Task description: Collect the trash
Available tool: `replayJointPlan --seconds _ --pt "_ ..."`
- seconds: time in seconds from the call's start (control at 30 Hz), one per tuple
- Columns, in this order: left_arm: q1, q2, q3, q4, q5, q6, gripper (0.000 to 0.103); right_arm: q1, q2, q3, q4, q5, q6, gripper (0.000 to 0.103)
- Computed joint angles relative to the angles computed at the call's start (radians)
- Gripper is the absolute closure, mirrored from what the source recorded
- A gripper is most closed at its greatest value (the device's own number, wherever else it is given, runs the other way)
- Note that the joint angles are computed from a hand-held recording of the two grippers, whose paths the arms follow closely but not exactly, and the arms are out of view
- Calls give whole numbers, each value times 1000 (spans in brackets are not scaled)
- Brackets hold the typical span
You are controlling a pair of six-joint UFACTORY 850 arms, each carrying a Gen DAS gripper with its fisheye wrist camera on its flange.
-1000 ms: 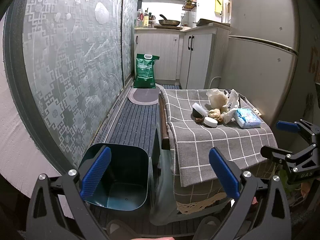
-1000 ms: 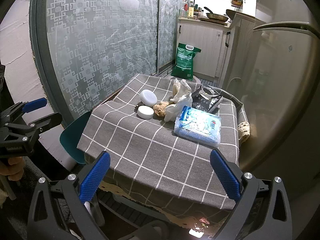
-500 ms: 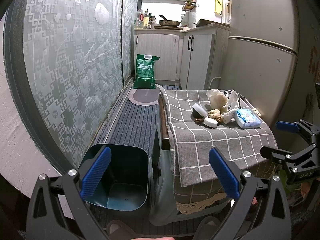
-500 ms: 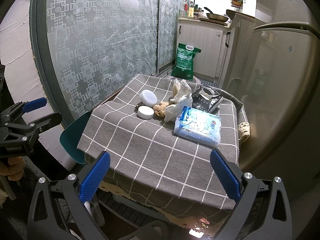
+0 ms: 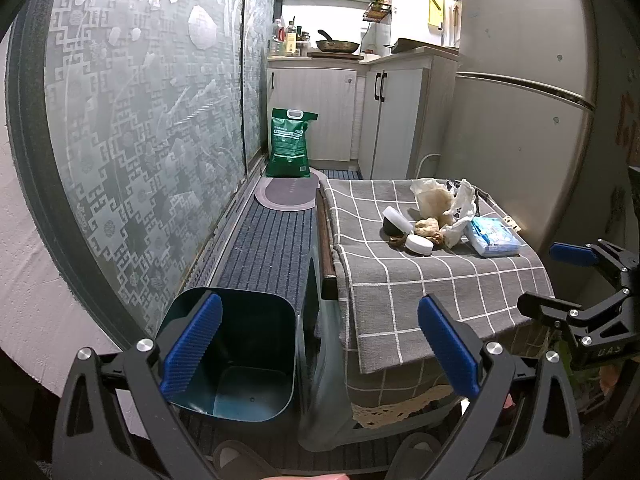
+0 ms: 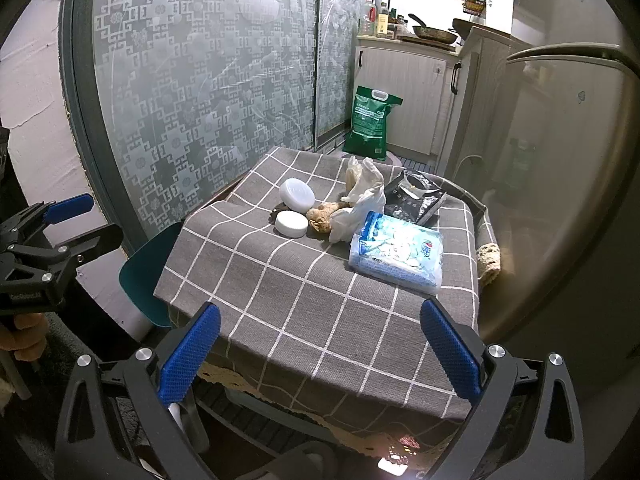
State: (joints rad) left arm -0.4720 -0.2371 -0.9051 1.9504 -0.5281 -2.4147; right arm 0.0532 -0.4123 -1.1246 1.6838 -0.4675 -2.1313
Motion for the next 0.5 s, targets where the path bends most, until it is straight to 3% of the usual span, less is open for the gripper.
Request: replayJointPlan --seconds 0.5 --pt "1 0 3 8 0 -8 3 1 1 0 0 3 -1 3"
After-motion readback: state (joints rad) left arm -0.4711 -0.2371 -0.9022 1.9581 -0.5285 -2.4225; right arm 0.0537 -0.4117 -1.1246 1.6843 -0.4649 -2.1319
